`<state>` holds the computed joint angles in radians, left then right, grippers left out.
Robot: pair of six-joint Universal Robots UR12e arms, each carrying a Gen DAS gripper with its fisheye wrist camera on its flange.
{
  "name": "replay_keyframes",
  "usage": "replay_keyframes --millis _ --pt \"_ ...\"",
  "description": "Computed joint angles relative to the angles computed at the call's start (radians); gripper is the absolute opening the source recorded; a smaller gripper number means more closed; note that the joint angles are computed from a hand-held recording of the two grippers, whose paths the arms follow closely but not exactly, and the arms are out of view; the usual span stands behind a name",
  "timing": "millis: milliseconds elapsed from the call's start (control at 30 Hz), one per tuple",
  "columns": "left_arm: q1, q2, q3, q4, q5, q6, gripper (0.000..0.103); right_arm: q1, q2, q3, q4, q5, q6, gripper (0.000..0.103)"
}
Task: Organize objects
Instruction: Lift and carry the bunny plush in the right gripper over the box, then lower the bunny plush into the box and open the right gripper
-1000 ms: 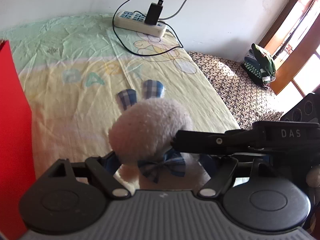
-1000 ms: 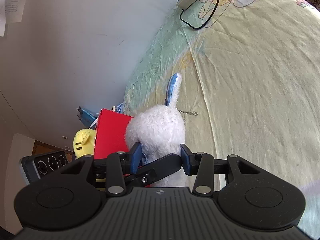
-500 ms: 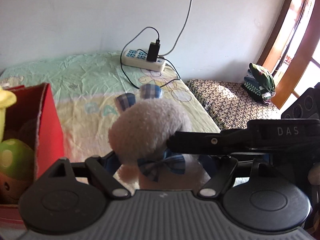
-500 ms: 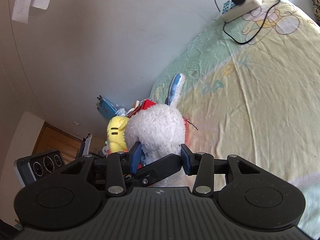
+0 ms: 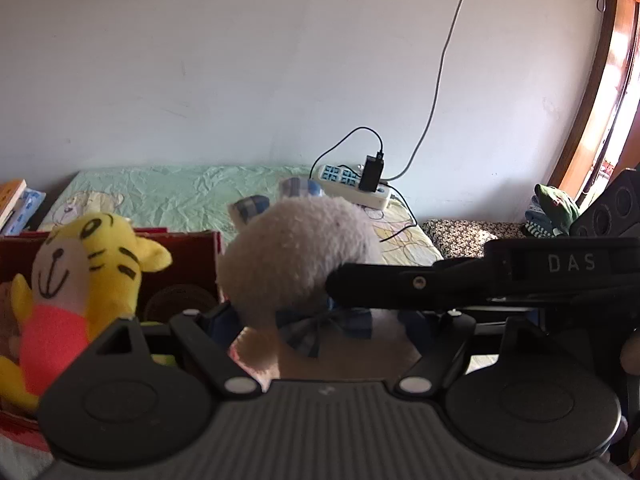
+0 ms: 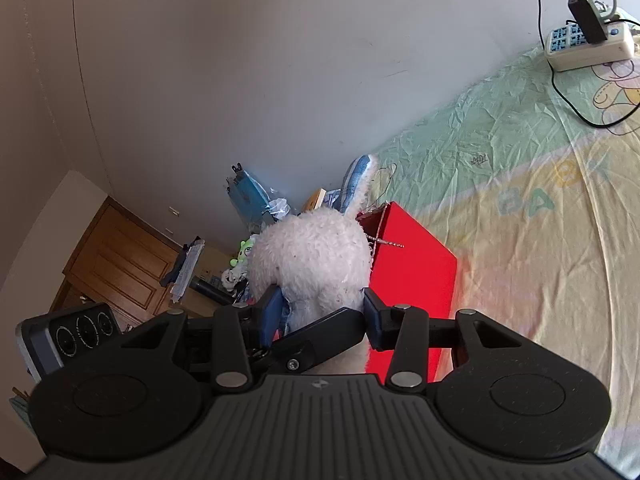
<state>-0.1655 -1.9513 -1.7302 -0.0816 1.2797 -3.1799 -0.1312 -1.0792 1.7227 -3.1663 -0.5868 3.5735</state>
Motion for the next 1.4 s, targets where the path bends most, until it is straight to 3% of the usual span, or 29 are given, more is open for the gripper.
replay_keyframes --millis 300,633,700,867,967,1167,1267,1400 --pt "0.082 -0.004 0.004 -0.044 -0.104 0.026 0.080 0.086 0.000 -0.040 0.046 -0.205 -0.012 0.043" --pt "0.139 -0.009 0.006 -0.111 -0.174 0.160 0.077 0.184 -0.002 -0.070 0.102 -0.483 -0.083 0.039" --pt "0.144 -0.011 0.006 -0.121 -0.185 0.203 0.077 0.202 -0.001 -0.082 0.137 -0.554 -0.107 0.033" --pt "0.166 -0.011 0.004 -0.132 -0.240 0.240 0.080 0.226 0.004 -0.087 0.131 -0.635 -0.101 0.033" --pt "0.175 -0.006 0.004 -0.147 -0.271 0.265 0.080 0.245 -0.003 -0.085 0.135 -0.726 -0.108 0.033" --pt "0.179 0.025 -0.040 -0.063 -0.267 0.305 0.094 0.249 -0.029 -0.042 0.074 -0.781 -0.033 0.034" --pt "0.192 0.041 -0.051 -0.069 -0.283 0.312 0.094 0.257 -0.039 -0.026 0.050 -0.804 -0.008 0.034" --pt "0.197 0.060 -0.066 -0.048 -0.237 0.315 0.095 0.274 -0.043 -0.020 0.022 -0.845 -0.002 0.034"
